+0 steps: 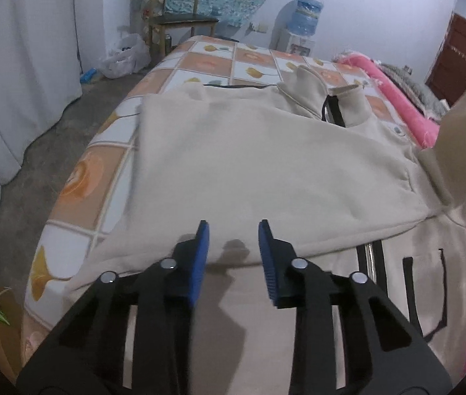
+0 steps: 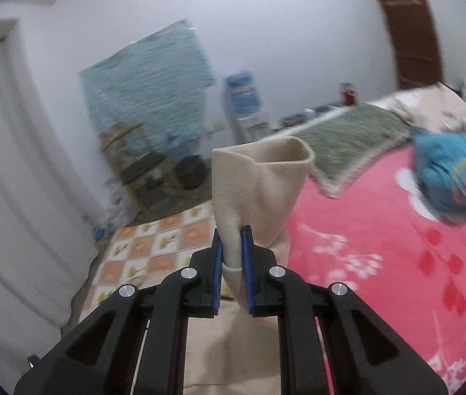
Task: Fold large clothes
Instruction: 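Fold the sleeve across the jacket back with the right tool, then open it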
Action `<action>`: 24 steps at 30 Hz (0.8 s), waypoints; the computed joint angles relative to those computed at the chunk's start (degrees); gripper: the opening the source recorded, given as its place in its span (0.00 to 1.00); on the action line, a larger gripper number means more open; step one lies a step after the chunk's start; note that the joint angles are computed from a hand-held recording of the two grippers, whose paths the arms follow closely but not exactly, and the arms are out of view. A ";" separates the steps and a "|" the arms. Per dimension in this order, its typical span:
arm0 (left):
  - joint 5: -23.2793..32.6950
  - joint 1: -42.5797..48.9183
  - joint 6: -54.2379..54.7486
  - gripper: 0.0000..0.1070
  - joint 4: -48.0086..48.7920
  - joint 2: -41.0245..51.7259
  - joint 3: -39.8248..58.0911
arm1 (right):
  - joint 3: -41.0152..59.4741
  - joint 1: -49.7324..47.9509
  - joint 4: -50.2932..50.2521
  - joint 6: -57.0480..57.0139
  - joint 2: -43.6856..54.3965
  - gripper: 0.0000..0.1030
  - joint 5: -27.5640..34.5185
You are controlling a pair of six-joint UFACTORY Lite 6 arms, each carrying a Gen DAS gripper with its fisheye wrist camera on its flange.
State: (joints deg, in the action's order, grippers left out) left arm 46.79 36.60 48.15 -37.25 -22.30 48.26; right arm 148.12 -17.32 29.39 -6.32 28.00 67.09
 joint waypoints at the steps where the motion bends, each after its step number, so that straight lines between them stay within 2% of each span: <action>1: 1.66 2.07 1.93 0.22 -1.12 -0.09 0.22 | -2.18 4.15 -1.99 0.52 -1.94 0.11 -1.74; 5: 10.78 13.66 11.39 0.20 -5.91 1.08 3.90 | -9.06 21.43 -10.28 3.67 -6.61 0.11 -8.62; 11: 23.70 25.48 17.13 0.20 -9.51 5.05 11.60 | -17.58 45.06 -21.51 8.33 -6.44 0.11 -17.67; 12: 25.15 26.44 17.37 0.20 -9.72 5.56 12.39 | -19.70 49.14 -22.31 7.90 -5.10 0.13 -18.65; 14: 28.09 27.78 17.86 0.20 -10.16 6.72 13.64 | -18.76 52.99 -19.06 4.29 -0.09 0.25 -15.63; 15: 28.81 27.75 17.71 0.20 -10.23 7.18 13.84 | -18.94 54.37 -18.76 3.67 1.66 0.46 -13.89; 16: 29.67 27.65 17.47 0.20 -10.43 7.89 14.16 | -19.04 55.76 -19.46 3.58 3.29 0.55 -12.31; 17: 30.44 27.49 17.22 0.20 -10.76 8.48 14.29 | -21.54 56.85 -20.50 3.55 3.02 0.55 -12.14; 19: 31.25 26.50 16.09 0.20 -11.32 9.96 14.86 | -32.16 56.51 -19.90 0.91 -2.42 0.55 -15.56; 20: 31.05 25.47 15.40 0.20 -11.51 10.73 15.17 | -37.00 54.98 -18.41 -0.55 -5.81 0.57 -17.26; 21: 30.45 24.55 14.81 0.20 -11.47 11.23 15.35 | -39.90 53.41 -16.98 -1.22 -8.26 0.63 -18.05; 22: 29.41 23.12 13.76 0.20 -11.31 11.76 15.57 | -42.50 50.59 -14.41 -2.82 -10.61 0.68 -18.58; 24: 26.56 19.41 11.29 0.21 -10.95 13.52 16.49 | -46.09 42.29 -7.69 -6.72 -14.29 0.69 -17.90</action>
State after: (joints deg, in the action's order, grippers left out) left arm 73.36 56.00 59.44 -48.20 -8.78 64.74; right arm 102.04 24.97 21.71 -13.04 13.71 49.20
